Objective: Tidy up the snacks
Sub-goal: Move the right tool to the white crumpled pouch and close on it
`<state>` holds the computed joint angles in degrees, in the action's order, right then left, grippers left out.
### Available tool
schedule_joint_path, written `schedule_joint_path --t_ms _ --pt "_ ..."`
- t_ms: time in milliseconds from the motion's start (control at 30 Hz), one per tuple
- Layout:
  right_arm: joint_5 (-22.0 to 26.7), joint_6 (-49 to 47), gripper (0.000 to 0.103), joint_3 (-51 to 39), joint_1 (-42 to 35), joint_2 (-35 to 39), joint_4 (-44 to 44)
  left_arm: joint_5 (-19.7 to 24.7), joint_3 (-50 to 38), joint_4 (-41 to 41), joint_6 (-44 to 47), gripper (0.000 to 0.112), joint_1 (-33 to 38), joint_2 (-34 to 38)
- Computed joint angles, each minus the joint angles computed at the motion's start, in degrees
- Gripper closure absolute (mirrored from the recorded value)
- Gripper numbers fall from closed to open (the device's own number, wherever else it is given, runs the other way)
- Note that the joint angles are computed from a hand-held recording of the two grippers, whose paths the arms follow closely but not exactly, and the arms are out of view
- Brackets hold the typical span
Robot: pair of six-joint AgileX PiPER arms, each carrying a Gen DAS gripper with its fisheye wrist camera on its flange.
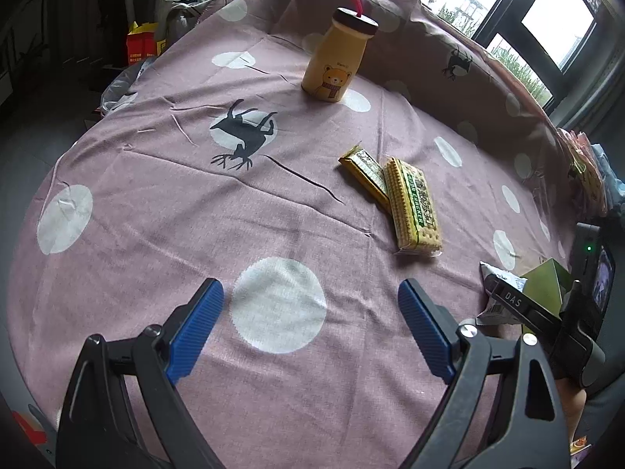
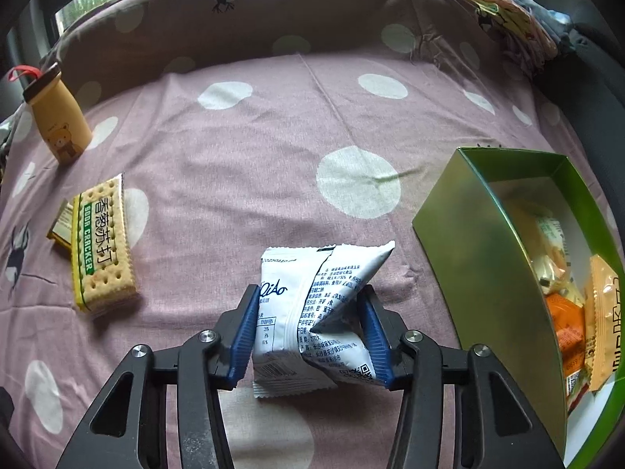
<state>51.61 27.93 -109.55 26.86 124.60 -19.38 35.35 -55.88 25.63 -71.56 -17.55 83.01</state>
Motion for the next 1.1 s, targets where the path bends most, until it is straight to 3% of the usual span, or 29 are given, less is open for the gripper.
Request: schedule_joint_path --t_ms 67,200,367,533,667,800,833,967,1100 --pt "-1.1 -3.7 0.056 1.3 -0.3 -1.3 4.3 -0.3 0.3 -0.7 0.4 0.021 0.3 -0.2" --pt "-5.3 -18.7 0.056 7.1 -2.3 -5.8 23.9 -0.8 0.8 -1.7 0.8 0.021 1.1 -0.7" --pt "0.2 -37.0 0.056 8.1 -1.8 -5.9 42.1 -1.0 1.5 -2.5 1.2 0.021 2.1 -1.5" --pt "4.5 -36.7 0.056 4.5 1.2 -2.7 40.2 -1.3 1.7 -4.1 2.4 0.021 2.8 -1.5" --pt "4.5 -37.0 0.056 5.4 0.6 -3.6 40.5 -1.0 1.2 -4.8 3.3 0.021 2.6 -1.0" --pt "4.2 -38.1 0.035 7.2 -1.6 -5.7 42.0 -1.3 0.7 -7.2 5.7 0.021 2.5 -0.4" --pt "4.3 -39.5 0.034 7.7 -2.5 -6.2 43.6 -1.1 0.4 -8.2 6.9 0.021 2.4 -0.1" --pt "3.5 -42.1 0.034 9.8 -5.8 -8.4 49.3 -1.4 -0.6 -13.5 13.1 0.022 2.5 1.1" --pt "2.0 -43.5 0.034 11.6 -7.9 -9.6 54.6 -3.6 -0.9 -25.0 24.8 0.024 3.6 2.1"
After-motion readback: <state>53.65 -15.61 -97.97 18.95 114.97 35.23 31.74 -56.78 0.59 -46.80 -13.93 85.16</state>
